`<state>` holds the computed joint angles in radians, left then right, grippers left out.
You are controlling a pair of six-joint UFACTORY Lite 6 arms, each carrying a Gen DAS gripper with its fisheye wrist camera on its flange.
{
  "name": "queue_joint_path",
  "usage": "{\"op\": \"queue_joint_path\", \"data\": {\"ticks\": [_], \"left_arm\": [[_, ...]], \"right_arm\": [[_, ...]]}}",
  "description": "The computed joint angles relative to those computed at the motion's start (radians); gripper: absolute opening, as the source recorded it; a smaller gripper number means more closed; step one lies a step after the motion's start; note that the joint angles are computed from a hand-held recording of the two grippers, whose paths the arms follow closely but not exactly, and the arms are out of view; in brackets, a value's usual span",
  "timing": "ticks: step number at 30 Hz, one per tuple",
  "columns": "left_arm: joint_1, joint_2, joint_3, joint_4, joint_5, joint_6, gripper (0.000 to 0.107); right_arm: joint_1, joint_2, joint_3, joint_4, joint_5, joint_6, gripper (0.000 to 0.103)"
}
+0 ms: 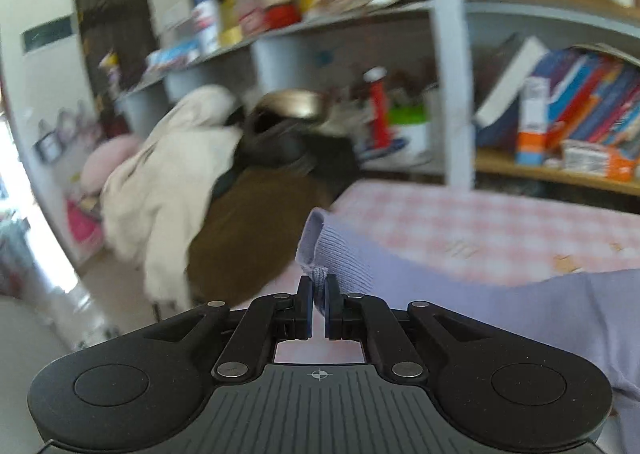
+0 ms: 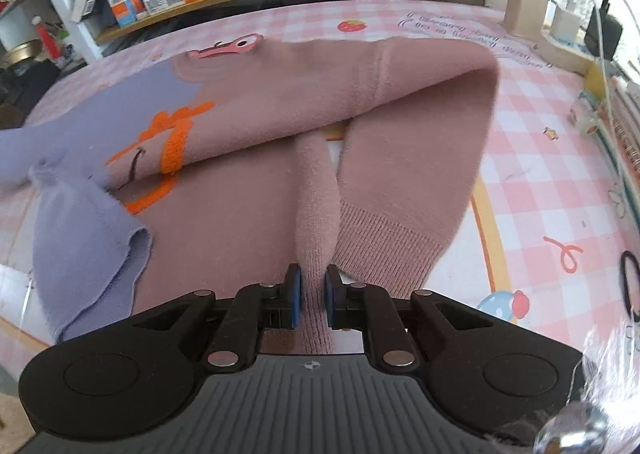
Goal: Fold clothes
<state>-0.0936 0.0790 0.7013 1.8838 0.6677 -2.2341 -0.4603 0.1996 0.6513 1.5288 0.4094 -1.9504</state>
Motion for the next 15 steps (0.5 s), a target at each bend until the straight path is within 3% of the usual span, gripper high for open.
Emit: {"op": "queue_joint_path", "data": {"ticks": [3, 5, 9, 12, 15], "left_arm": [[0.08, -0.005, -0.012, 0.116, -0.119, -0.036, 0.006], [0.124, 0.014, 0.014, 0.186, -0.215, -0.031, 0.013], [0.087, -0.025, 0.009, 0.149, -0.191, 0.06, 0.015], [0.03, -0.153, -0.08, 0.23, -0.206, -0.018, 0.015], [-0.046, -0.24, -0.128, 0.378, -0.374, -0.158, 0.015]], "right_arm": [[0.025, -0.053, -0.026, 0.065, -0.026, -0.005, 0.011], [0.041, -0.094, -0.043, 0.083, -0.04, 0.009, 0.011], [0.082, -0.197, -0.091, 0.096, -0.075, 0.055, 0.011], [0.106, -0.279, -0.124, 0.019, -0.09, 0.17, 0.011], [0.12, -0.364, -0.159, -0.138, -0.081, 0.335, 0.011]]}}
